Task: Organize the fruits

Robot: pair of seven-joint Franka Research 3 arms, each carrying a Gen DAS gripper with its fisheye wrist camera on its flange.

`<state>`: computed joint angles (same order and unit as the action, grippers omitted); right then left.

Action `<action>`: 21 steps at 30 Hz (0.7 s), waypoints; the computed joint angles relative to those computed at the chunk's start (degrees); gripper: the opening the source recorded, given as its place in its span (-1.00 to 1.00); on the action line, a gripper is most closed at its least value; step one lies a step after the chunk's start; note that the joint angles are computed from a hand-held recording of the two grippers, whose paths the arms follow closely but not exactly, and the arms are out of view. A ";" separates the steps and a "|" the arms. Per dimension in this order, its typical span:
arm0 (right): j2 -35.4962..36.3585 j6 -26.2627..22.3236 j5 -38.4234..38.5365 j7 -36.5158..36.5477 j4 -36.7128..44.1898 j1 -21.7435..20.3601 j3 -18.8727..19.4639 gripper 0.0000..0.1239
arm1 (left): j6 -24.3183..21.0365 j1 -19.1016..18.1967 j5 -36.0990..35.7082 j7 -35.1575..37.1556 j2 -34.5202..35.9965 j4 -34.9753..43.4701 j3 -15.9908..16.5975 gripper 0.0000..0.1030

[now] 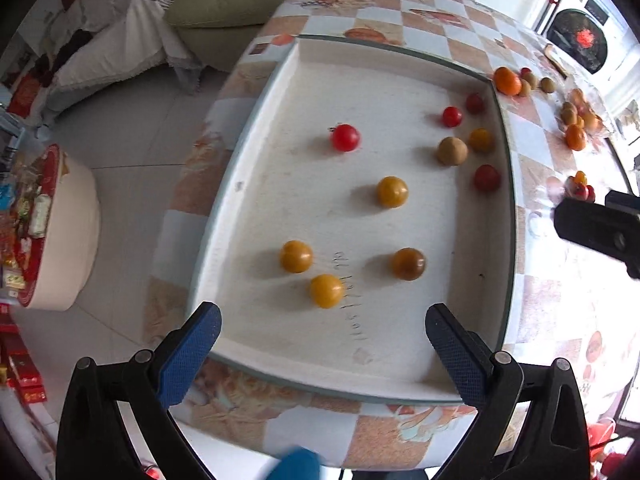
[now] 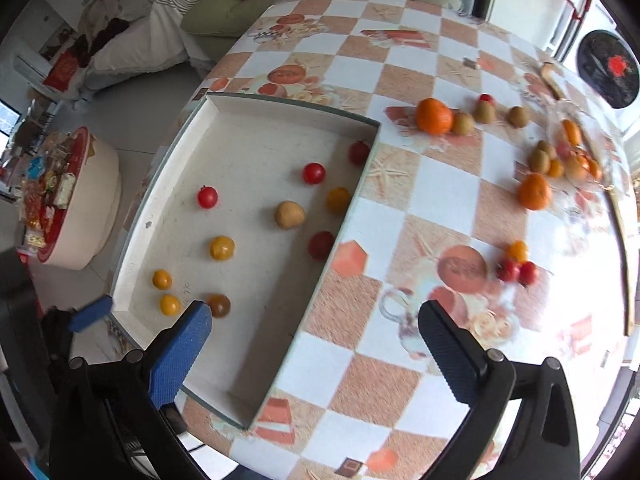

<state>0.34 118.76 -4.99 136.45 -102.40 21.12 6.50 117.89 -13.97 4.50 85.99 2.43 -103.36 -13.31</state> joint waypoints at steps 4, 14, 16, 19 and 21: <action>-1.16 -3.06 -0.35 1.30 -0.05 0.57 0.62 0.66 | -4.28 0.48 0.48 -2.51 0.44 2.03 0.46 1.00; -0.67 -9.66 0.17 0.31 2.49 2.40 1.92 0.66 | -8.42 1.27 -1.10 -0.99 -0.47 3.67 0.59 1.00; -0.38 -10.50 0.07 0.24 3.13 2.82 2.04 0.66 | -8.24 1.19 -0.85 -0.33 -0.76 3.74 0.55 1.00; 0.03 -11.66 0.08 0.69 4.01 3.27 2.04 0.66 | -8.17 1.10 -0.54 0.36 -0.93 4.19 0.54 1.00; 0.19 -11.99 0.46 0.72 4.38 3.40 1.92 0.66 | -8.29 1.15 -0.76 0.71 -0.88 4.57 0.62 1.00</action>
<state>0.54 106.77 -4.53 137.17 -98.02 24.52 8.43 109.60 -12.81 3.74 86.70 1.55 -98.79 -12.69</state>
